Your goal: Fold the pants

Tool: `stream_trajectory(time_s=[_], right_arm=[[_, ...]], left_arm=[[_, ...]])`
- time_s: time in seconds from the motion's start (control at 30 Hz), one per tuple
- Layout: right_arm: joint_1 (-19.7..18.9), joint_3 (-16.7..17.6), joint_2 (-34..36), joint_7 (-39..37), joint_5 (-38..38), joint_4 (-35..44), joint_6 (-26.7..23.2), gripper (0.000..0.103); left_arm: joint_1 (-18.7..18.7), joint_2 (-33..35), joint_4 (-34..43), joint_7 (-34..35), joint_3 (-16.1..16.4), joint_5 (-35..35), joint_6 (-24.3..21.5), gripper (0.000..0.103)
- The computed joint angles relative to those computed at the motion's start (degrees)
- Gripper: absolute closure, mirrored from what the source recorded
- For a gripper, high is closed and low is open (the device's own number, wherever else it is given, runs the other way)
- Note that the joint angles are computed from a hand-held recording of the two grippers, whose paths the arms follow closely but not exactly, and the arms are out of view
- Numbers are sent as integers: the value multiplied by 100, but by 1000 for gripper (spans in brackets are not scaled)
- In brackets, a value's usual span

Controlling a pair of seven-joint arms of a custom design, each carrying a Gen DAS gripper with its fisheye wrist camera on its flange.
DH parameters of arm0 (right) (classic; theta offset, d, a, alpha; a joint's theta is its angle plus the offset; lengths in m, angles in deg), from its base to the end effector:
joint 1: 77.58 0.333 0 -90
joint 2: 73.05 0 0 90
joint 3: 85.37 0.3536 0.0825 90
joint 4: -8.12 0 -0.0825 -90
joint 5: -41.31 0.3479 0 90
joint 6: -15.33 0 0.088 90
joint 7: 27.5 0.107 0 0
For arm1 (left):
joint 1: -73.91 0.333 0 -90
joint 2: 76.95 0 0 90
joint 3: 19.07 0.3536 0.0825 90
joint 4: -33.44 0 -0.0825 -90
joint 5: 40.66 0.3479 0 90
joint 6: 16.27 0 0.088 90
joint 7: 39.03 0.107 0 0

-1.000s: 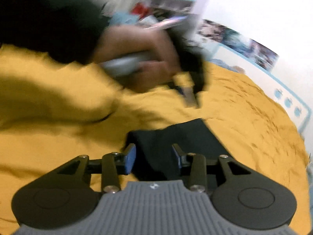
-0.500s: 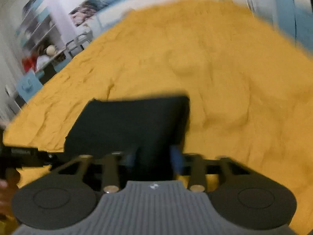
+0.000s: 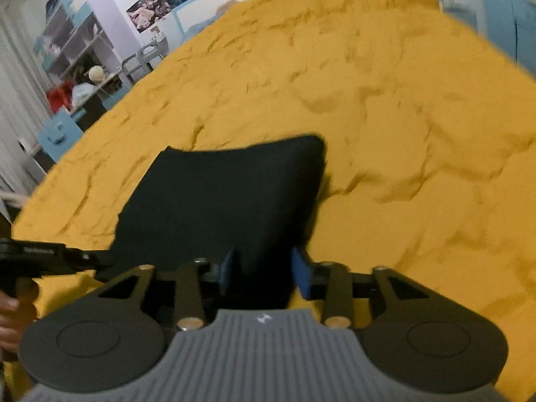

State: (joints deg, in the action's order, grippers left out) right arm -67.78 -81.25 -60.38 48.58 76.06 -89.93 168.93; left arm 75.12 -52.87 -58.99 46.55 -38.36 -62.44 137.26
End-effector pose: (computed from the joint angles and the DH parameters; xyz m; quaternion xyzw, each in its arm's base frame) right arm 0.6343 0.1335 0.5903 -0.6538 0.6322 -0.0846 0.4072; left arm 0.6793 -0.1630 0.5178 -0.6958 0.6162 -0.3688 0.0143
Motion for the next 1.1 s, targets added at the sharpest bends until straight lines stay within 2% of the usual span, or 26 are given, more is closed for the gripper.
stream_trajectory(time_s=[0.03, 0.1, 0.17, 0.27, 0.33, 0.4, 0.47, 0.53, 0.6, 0.67, 0.77, 0.87, 0.97, 1.1], right_arm=[[-13, 21, -33, -60, 91, -40, 121, 70], [-108, 132, -86, -358, 515, -80, 247, 74], [-155, 148, 27, -484, 695, 66, 67, 76], [19, -150, 78, 102, -259, 164, -470, 73], [145, -281, 21, 347, -924, 120, -520, 67], [130, -280, -40, 412, -1092, 85, -521, 67], [-17, -188, -89, 245, -732, 50, -433, 67], [-214, -63, -107, 2, 22, 14, -302, 67], [-326, -27, -93, -52, 527, 49, -283, 66], [-409, 16, -27, -153, 971, 121, -302, 66], [-488, 71, 123, -231, 1447, 294, -463, 65], [-511, 79, 347, -81, 1636, 530, -671, 65], [-451, 31, 522, 152, 1386, 722, -637, 65], [-493, 74, 869, 425, 1250, 1103, -831, 61]], left_arm=[[-74, -52, -7, -101, 96, 150, -42, 81], [-56, -169, -126, -31, 63, 157, 41, 81], [-1, -201, -152, 158, -13, 104, -82, 81], [-75, -182, -17, 220, 90, 287, -721, 80], [-171, -198, 88, 245, 194, 493, -1112, 80], [-265, -293, 65, 269, 318, 725, -1228, 80], [-265, -361, 114, 292, 371, 745, -1257, 80], [-219, -399, 176, 325, 396, 659, -1106, 79], [-135, -395, 265, 381, 365, 449, -893, 75], [-10, -269, 478, 464, 266, 107, -761, 63], [29, 108, 1018, 446, 172, -105, -840, 58], [29, 508, 1478, 475, 79, -155, -972, 51], [-212, 889, 1938, 137, 267, 279, -1143, 50], [-75, 1246, 2242, 152, 19, 149, -1224, 49]])
